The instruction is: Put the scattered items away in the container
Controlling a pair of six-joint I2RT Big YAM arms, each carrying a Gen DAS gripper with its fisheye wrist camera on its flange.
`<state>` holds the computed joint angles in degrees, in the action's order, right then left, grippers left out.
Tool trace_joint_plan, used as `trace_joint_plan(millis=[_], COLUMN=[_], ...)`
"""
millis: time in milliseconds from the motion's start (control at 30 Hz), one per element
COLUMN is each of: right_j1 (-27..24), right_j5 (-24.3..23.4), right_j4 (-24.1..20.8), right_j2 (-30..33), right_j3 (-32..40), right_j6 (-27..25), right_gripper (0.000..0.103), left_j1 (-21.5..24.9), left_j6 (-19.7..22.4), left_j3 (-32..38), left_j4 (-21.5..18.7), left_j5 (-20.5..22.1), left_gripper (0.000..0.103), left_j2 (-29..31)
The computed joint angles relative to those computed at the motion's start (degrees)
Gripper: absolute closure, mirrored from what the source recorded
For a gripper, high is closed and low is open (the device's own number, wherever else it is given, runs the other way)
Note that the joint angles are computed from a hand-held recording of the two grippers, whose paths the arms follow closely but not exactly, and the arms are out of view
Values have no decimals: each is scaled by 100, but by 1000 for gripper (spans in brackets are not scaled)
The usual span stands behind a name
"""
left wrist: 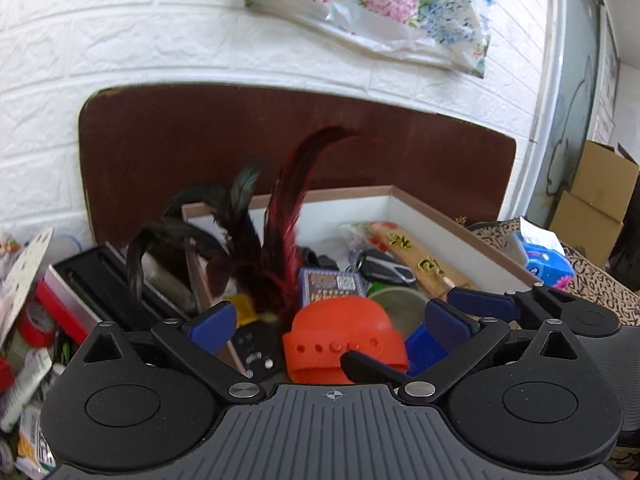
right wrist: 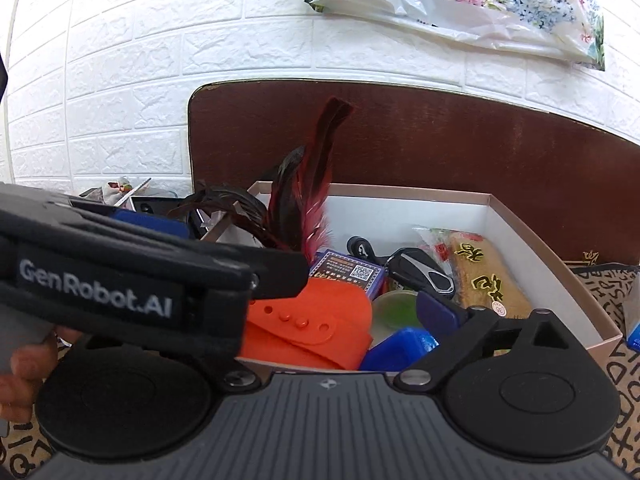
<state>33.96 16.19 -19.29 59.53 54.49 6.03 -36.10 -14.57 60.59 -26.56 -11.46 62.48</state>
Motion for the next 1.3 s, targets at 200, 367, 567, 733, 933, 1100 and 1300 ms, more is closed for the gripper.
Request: trace_joint_plan(millis=[200, 367, 567, 733, 933, 1100, 1300], right_j1=[120, 302, 588, 1014, 1777, 2409, 2771], right_j5=[124, 282, 536, 707, 913, 1062, 847], right_j4=[-55, -116, -258, -335, -501, -543, -610], right_j2=[-82, -235, -347, -522, -524, -326, 38], right_j3=[35, 37, 85, 9, -160, -258, -181], right_j6=[38, -5, -74, 139, 453, 805, 987], right_gripper=[2, 1, 0, 0, 0, 0, 0], left_j1=[-60, -183, -312, -479, -879, -1242, -1035], left_j6=[8, 21, -72, -477, -1251, -1685, -2071], left_j3=[-26, -69, -160, -576, -1374, -1825, -2182], left_j4=[-90, -170, -338, -447, -798, -1380, -2106], left_j5=[-44, -140, -285, -403, -1097, -1688, -1700], left_gripper=[0, 0, 0, 0, 0, 0, 0], left_j2=[-162, -359, -678, -1291, -2299, -3060, -3791])
